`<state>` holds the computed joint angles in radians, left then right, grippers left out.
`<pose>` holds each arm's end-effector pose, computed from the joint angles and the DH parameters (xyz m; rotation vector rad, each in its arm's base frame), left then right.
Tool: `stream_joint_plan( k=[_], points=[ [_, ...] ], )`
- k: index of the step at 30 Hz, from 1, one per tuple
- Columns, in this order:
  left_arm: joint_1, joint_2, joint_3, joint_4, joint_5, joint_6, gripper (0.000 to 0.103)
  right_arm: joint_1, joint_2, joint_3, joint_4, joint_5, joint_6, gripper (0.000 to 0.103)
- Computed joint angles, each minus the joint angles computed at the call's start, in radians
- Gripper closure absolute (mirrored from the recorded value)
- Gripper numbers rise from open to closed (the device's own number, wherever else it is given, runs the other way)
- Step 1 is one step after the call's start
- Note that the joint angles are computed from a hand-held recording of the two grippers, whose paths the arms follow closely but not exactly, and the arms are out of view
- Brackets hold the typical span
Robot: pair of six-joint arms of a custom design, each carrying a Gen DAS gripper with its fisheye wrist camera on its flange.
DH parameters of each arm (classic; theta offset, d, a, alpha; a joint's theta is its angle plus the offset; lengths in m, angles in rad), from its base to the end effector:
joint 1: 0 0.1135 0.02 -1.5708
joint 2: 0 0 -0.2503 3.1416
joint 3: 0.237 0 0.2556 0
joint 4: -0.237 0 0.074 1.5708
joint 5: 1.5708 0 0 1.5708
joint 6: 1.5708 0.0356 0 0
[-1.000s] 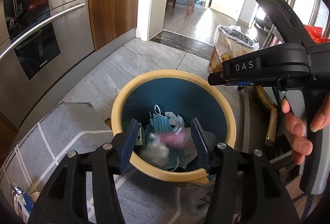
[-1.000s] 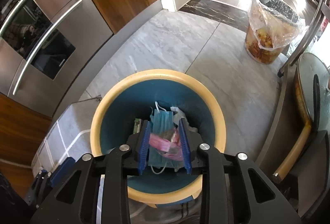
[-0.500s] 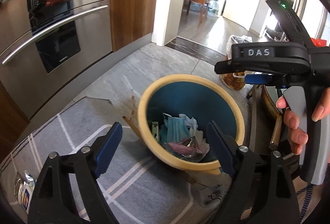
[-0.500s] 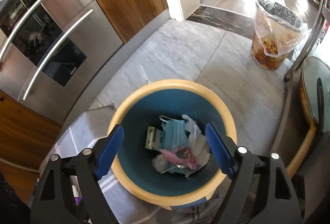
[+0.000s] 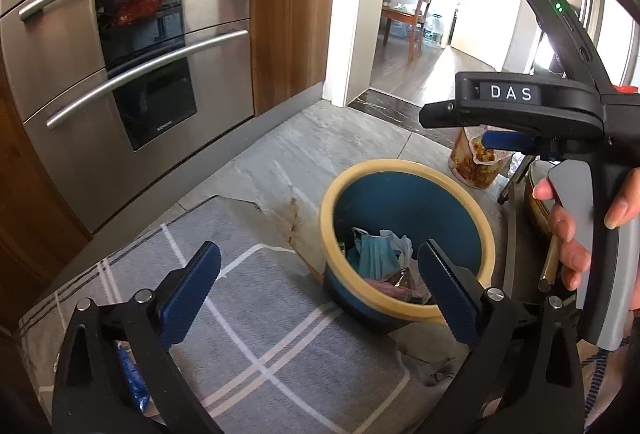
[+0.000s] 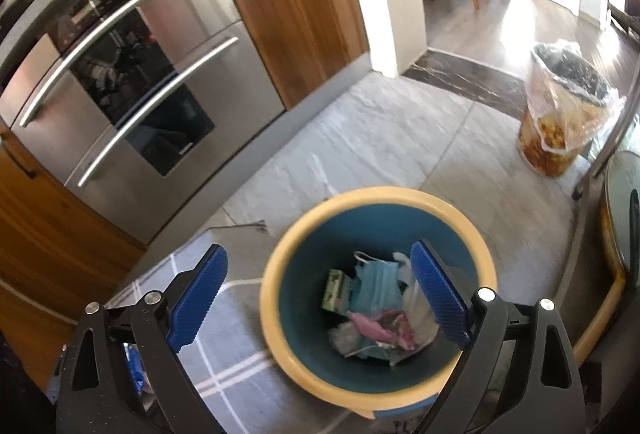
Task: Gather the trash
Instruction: 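Move both grippers back to the remaining trash on the mat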
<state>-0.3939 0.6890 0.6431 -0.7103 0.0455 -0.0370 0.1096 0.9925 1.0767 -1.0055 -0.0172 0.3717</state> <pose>0.1448 -0.0619 0.2460 0.4382 2.3001 -0.2680 0.1908 0.0216 0.3165 0.3203 2.4852 0.2220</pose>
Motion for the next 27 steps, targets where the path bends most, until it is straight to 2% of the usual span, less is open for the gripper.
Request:
stream_joint_plan(
  k=[8,14,20,27],
  points=[
    [0.227,-0.096,-0.008,-0.102,0.129,0.136,0.006,0.198,0.035,0.023,0.017,0.101,0.119,0.010],
    [0.576,-0.144,0.014,-0.219,0.330,0.359,0.006,0.357,0.091,0.051,0.038,0.180,0.189,0.009],
    [0.997,-0.039,0.078,-0.306,0.539,0.640,0.006,0.539,0.171,0.089,0.051,0.265,0.247,0.009],
    [1.358,0.160,0.208,-0.369,0.652,0.936,0.006,0.709,0.306,0.127,0.072,0.218,0.352,0.009]
  ],
)
